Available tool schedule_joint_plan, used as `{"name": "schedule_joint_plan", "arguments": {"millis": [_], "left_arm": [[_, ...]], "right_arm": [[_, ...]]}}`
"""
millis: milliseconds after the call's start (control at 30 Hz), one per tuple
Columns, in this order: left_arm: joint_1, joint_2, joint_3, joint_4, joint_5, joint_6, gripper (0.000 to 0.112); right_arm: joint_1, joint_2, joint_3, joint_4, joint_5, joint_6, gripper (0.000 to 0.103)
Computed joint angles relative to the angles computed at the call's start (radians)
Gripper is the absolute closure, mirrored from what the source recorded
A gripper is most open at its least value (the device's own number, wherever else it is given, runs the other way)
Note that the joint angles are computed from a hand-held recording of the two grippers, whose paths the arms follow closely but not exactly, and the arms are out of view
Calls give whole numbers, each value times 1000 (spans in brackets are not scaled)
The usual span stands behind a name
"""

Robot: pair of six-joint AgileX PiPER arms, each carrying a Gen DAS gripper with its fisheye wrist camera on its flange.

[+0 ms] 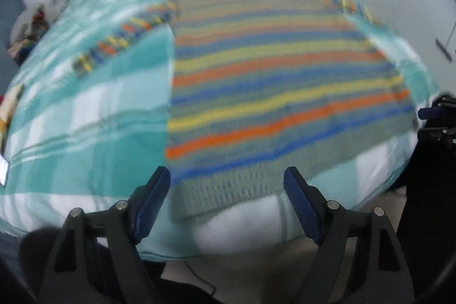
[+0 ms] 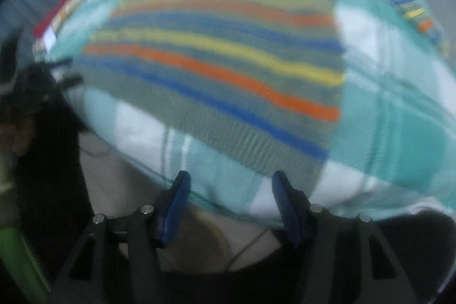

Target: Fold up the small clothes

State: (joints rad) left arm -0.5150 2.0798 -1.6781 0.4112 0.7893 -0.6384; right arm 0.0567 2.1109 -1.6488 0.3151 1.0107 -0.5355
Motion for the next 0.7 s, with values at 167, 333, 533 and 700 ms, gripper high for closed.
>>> {"name": "schedule_joint_plan", "arguments": {"millis": [167, 333, 533, 700], "left_arm": [[-46, -141, 83, 265, -66, -354, 14], [-44, -192, 90, 370, -61, -466, 12], [-24, -159, 138, 557, -59, -619, 12], [73, -61, 83, 437, -150, -548, 12]], "right_arm": [[-15, -139, 124, 124, -296, 17, 31], [-27, -221, 220, 358, -484, -12, 13], [-18, -271, 282, 165, -572, 152, 12], [-29, -284, 315, 16, -667, 276, 8]]}}
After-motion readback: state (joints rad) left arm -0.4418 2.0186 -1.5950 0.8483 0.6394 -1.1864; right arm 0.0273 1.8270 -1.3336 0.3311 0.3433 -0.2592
